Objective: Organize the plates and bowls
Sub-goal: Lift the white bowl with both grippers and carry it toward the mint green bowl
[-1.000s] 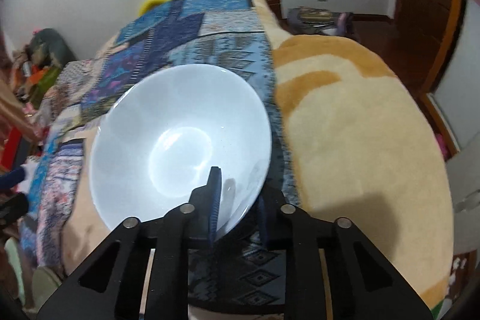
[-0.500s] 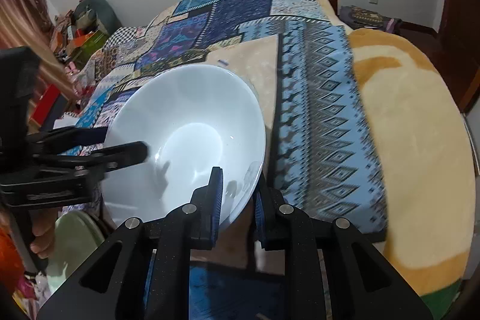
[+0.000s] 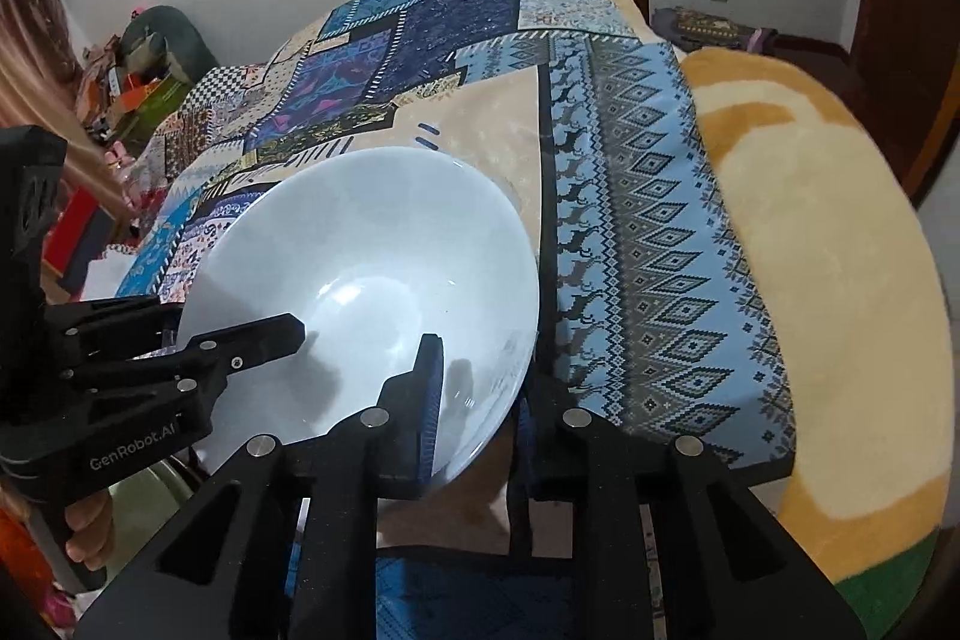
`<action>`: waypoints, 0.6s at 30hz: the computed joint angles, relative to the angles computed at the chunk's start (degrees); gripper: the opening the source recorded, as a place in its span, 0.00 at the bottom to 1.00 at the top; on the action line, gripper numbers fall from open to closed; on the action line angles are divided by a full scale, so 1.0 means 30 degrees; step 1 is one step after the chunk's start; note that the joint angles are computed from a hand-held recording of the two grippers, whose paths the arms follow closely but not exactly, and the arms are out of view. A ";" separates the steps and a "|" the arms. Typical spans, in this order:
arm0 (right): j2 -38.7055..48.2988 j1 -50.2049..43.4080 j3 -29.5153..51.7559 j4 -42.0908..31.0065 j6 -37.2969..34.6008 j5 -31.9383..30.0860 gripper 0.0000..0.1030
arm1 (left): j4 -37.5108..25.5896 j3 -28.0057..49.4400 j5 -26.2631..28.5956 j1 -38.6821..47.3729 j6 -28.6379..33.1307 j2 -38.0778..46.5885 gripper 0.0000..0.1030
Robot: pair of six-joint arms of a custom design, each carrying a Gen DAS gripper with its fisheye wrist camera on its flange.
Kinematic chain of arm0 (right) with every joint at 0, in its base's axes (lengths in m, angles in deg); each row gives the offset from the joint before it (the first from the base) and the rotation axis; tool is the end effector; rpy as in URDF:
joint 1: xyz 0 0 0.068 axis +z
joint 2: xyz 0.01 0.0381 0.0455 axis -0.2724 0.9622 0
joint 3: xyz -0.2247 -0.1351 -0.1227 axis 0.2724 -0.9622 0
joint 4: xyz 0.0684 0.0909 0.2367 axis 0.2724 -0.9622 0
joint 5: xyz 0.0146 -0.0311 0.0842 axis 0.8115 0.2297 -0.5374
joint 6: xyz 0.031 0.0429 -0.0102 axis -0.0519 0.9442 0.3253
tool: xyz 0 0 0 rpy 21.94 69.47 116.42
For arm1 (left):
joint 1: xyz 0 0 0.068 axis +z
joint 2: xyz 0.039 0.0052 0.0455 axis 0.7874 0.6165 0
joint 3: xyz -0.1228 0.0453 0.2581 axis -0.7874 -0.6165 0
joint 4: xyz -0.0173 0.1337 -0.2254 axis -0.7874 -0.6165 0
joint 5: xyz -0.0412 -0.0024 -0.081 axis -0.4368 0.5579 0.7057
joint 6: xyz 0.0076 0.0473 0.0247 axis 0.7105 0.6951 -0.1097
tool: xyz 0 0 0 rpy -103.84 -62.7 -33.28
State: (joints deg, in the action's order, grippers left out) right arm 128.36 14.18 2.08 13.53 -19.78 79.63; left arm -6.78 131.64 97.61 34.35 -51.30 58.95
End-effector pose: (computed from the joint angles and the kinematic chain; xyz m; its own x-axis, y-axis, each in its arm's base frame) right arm 0.2463 0.1335 0.0856 -0.7797 0.3273 -0.5339 0.2128 0.9403 0.2657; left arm 0.3812 -0.1314 0.0634 -0.7028 0.5682 -0.4281 0.6690 0.7325 -0.1260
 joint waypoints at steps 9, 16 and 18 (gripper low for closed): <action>-0.2133 0.1295 -0.0030 -0.1648 0.0962 0.1130 0.17 | 0.0151 -0.1680 0.0453 0.0503 0.0049 -0.1876 0.20; -0.4256 0.3518 0.0571 -0.4166 0.2202 0.3092 0.17 | -0.0346 -0.3659 0.1230 0.1533 0.0555 -0.5123 0.20; -0.4663 0.4077 0.0814 -0.4784 0.2550 0.3576 0.17 | -0.0430 -0.4195 0.1350 0.1743 0.0640 -0.6024 0.20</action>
